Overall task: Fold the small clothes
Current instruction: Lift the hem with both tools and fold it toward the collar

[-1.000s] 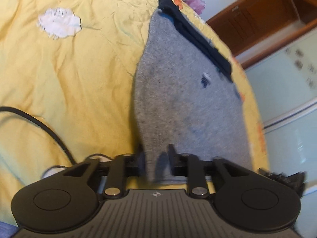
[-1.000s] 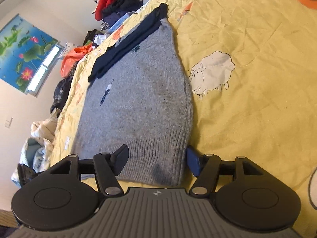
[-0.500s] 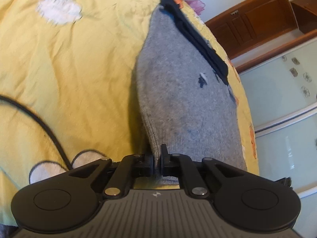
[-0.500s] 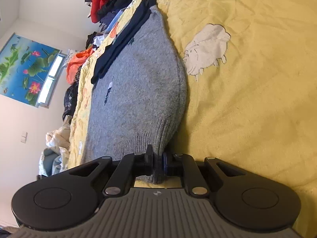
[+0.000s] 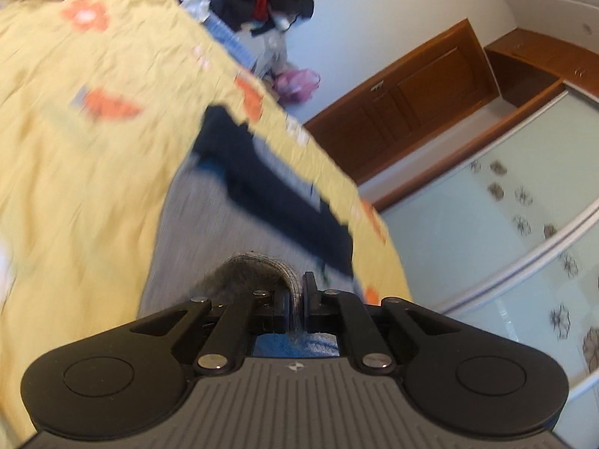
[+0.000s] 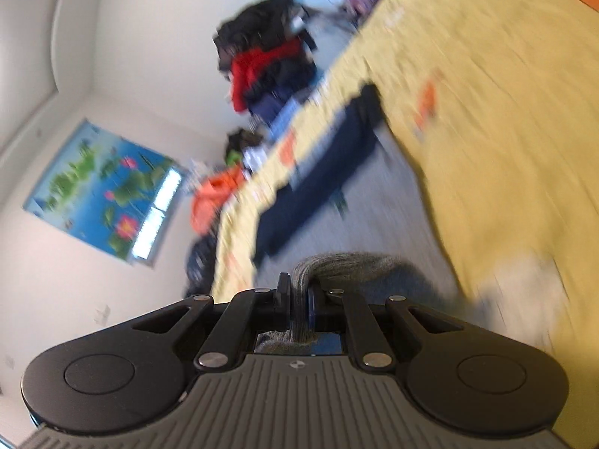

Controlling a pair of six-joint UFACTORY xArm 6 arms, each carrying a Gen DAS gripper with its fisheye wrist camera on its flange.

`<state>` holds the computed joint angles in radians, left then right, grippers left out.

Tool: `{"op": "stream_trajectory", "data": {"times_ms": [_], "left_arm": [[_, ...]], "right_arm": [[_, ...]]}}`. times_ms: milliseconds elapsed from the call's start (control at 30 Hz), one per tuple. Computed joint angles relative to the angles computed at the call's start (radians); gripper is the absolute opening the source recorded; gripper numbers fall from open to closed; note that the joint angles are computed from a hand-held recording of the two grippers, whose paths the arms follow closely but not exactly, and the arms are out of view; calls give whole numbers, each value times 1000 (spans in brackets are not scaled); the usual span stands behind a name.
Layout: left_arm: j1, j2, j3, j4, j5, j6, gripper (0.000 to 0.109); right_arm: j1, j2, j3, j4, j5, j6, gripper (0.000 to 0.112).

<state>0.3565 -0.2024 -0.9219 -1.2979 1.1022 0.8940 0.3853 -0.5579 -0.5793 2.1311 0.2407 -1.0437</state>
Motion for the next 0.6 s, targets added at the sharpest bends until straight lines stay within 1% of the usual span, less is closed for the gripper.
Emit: {"op": "stream_trajectory", "data": {"times_ms": [100, 167, 267, 333, 433, 533, 600], "left_arm": [[-101, 130, -154, -39, -109, 25, 6], [-158, 232, -271, -44, -168, 12, 6], [-230, 401, -475, -19, -249, -38, 6], [-266, 508, -611, 20, -294, -76, 6], [-304, 666, -812, 82, -354, -152, 6], [-326, 842, -1037, 174, -395, -273, 6], [-336, 961, -1187, 278, -410, -381, 6]], "right_arm": [[-96, 173, -147, 27, 79, -73, 13], [-151, 298, -250, 17, 131, -76, 13], [-206, 487, -422, -9, 163, -41, 13], [-224, 593, -527, -40, 163, -24, 13], [-251, 753, -692, -127, 151, 56, 13], [-267, 911, -860, -292, 118, 219, 13], [-275, 1001, -955, -393, 114, 325, 13]]}}
